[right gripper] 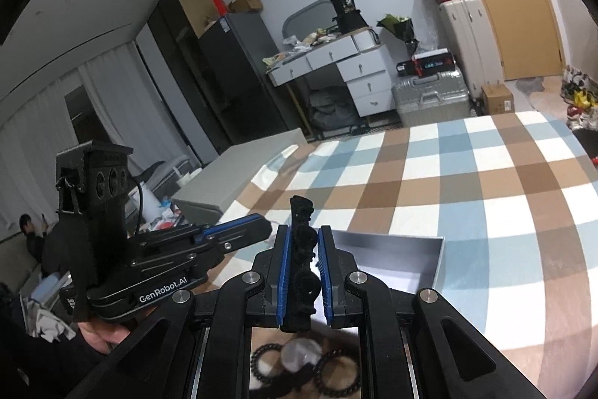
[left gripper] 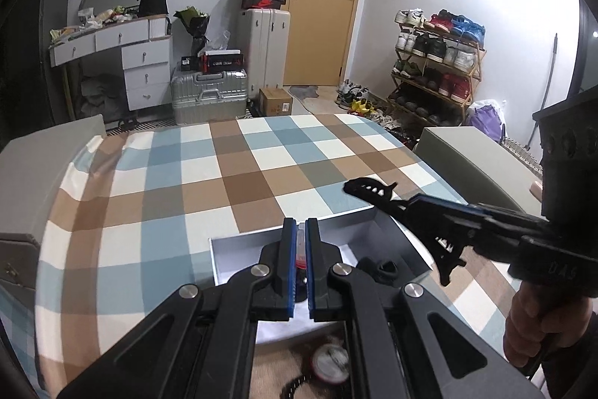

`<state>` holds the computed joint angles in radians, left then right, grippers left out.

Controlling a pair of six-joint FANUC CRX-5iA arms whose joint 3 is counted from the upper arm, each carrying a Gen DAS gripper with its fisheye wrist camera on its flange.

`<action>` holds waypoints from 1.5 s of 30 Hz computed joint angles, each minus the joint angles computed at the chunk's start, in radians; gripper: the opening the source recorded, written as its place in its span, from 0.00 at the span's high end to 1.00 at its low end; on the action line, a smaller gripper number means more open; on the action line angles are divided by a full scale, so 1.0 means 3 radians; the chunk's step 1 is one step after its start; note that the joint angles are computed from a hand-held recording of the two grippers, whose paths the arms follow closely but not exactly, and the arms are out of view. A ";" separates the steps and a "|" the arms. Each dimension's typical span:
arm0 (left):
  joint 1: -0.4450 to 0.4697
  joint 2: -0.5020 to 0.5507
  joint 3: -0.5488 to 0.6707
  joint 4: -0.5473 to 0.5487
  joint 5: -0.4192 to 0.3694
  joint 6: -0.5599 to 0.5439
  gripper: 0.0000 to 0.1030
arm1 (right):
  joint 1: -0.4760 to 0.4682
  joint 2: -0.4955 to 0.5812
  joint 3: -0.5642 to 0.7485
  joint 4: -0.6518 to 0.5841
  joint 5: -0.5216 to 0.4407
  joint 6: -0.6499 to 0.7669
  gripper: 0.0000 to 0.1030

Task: Organize jewelry
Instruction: 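Carry both held items over the grey box with both tools, then open the left tool over the box while the right tool releases its hair tie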

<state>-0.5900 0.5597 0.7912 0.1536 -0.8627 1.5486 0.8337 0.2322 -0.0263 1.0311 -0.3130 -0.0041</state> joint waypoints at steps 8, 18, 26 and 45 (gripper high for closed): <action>0.0029 0.0212 0.0235 0.0171 -0.0173 -0.0086 1.00 | 0.0021 0.0133 0.0248 -0.0851 -0.0164 0.0683 0.87; 0.0048 0.0359 0.0392 0.0356 -0.0313 -0.0178 1.00 | 0.0021 0.0206 0.0356 -0.1192 -0.0286 0.0947 0.87; 0.0074 0.0504 0.0491 0.0695 -0.0386 -0.0359 1.00 | 0.0007 0.0192 0.0301 -0.1108 -0.0246 0.0792 0.84; -0.0023 -0.0237 -0.0351 -0.0147 0.0236 0.0245 0.36 | -0.0054 -0.0224 -0.0452 0.0961 -0.0201 -0.1074 0.37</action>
<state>-0.5970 0.4885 0.6859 0.1095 -0.7919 1.6222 0.8175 0.1650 -0.1618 1.3194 -0.3735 -0.3264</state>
